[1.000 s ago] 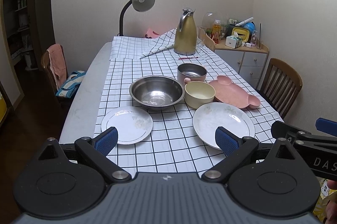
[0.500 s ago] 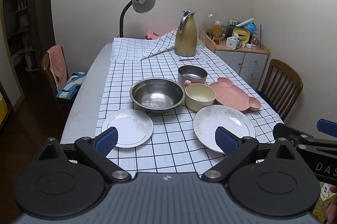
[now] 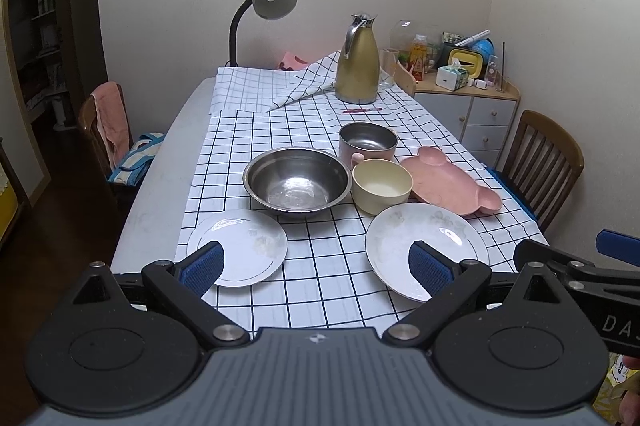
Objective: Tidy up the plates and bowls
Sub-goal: 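Move both tools to the large white floral plate rim and close them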
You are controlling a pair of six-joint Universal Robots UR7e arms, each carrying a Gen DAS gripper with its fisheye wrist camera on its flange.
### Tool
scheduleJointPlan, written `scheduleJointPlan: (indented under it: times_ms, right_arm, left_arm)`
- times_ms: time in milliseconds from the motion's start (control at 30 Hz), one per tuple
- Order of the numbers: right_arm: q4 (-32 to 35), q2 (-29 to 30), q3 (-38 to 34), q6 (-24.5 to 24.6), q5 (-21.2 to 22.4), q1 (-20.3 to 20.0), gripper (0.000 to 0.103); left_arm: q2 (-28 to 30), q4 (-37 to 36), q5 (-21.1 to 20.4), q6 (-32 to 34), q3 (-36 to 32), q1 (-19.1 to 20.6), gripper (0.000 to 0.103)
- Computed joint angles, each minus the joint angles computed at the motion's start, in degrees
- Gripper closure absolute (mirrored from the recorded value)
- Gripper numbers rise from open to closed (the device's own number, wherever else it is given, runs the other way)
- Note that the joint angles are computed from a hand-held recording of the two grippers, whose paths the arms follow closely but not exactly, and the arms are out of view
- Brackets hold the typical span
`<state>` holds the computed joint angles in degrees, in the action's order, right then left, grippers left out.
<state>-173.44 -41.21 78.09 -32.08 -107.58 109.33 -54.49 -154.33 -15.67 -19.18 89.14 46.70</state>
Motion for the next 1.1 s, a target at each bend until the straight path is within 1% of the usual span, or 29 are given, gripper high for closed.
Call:
scheduleJointPlan:
  times_ms: [300, 433, 500, 633, 700, 767, 867, 933, 1000, 1100]
  right_arm:
    - [6.3, 1.7, -4.9, 0.8, 1.2, -1.5, 0.002]
    - [8.5, 2.8, -7.2, 0.2, 1.9, -2.1, 0.002]
    - [9.8, 3.6, -8.9, -0.1, 2.0, -2.6, 0.002]
    - [12.9, 5.5, -12.9, -1.1, 2.2, -3.8, 0.002]
    - [14.7, 7.2, -15.7, -1.8, 1.9, -4.5, 0.002]
    - [16.0, 9.1, -18.7, -3.2, 1.1, -5.2, 0.002]
    - [18.2, 12.4, -24.4, -5.9, 0.2, -6.4, 0.002]
    - [21.3, 15.3, -29.6, -6.9, -0.9, -7.1, 0.003]
    - [26.3, 19.0, -36.7, -6.8, -2.3, -7.7, 0.009]
    - [32.6, 24.4, -46.4, -7.7, -3.4, -8.6, 0.01]
  left_arm:
    - [2.4, 4.8, 0.1, -4.0, -4.2, 1.4, 0.003]
    - [4.1, 4.9, -0.3, -3.9, -6.5, 2.2, 0.003]
    - [5.1, 4.8, -0.7, -3.3, -7.8, 2.7, 0.003]
    - [7.6, 7.4, -2.9, -4.0, -11.7, 4.3, 0.003]
    - [8.9, 10.5, -4.1, -5.6, -13.9, 5.4, 0.003]
    - [9.9, 13.8, -6.3, -7.7, -16.0, 6.6, 0.003]
    - [12.5, 15.8, -7.2, -7.3, -19.8, 8.2, 0.003]
    - [14.4, 17.0, -7.7, -6.4, -22.6, 9.4, 0.003]
    - [16.1, 19.9, -8.9, -7.3, -25.9, 10.6, 0.003]
    - [18.8, 23.3, -10.1, -7.8, -30.5, 12.3, 0.003]
